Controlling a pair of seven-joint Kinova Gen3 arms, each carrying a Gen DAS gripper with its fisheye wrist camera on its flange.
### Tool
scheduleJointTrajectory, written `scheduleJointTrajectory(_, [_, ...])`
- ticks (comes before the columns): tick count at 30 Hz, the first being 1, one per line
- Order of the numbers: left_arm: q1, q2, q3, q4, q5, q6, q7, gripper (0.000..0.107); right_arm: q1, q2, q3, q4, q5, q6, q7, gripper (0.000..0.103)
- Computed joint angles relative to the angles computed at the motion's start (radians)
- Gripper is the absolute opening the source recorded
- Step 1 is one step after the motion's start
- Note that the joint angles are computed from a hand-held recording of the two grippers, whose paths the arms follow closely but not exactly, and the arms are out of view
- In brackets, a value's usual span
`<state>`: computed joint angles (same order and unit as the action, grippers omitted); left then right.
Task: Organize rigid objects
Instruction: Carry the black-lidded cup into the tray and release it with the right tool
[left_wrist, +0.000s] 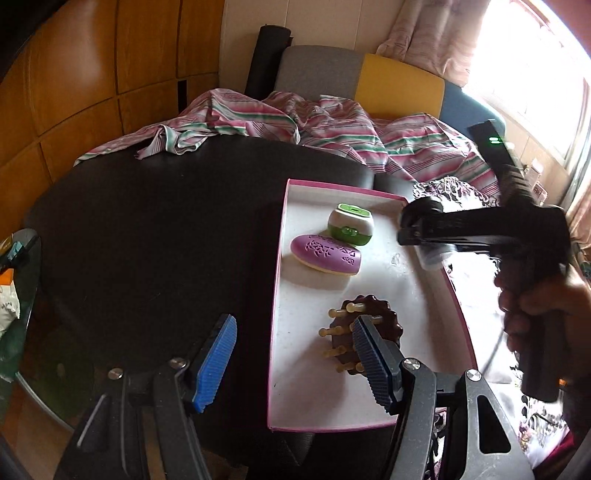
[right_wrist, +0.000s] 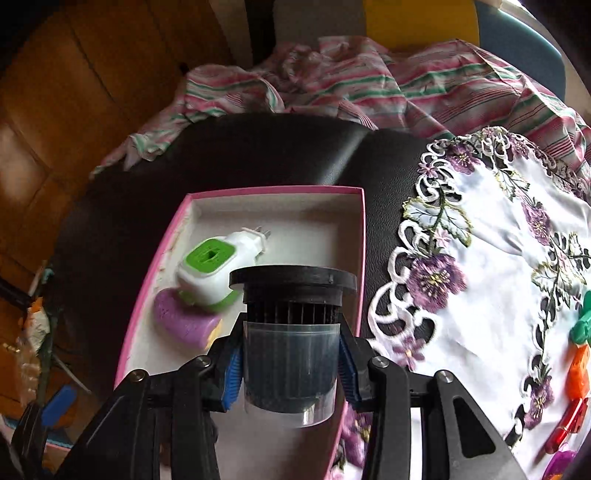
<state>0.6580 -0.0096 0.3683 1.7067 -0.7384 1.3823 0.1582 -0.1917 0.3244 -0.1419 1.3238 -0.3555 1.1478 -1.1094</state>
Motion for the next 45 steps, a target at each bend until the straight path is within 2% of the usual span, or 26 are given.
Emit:
scheduleJointTrajectory(5, [-0.003, -0.001, -0.002, 0.004, 0.005, -0.001, -0.001, 0.066, -0.058, 0.053, 0.009, -0.051, 0.068, 0.007, -0.08, 0.044])
scheduleJointTrajectory(22, [0.016, 0.011, 0.004, -0.01, -0.005, 0.026, 0.0, 0.066, 0.008, -0.019, -0.004, 0.05, -0.004, -0.052, -0.002, 0.046])
scheduleJointTrajectory(45, [0.059, 0.036, -0.004, -0.032, -0.012, 0.051, 0.008, 0.066, 0.057, -0.27, 0.056, 0.356, -0.112, -0.209, 0.182, 0.048])
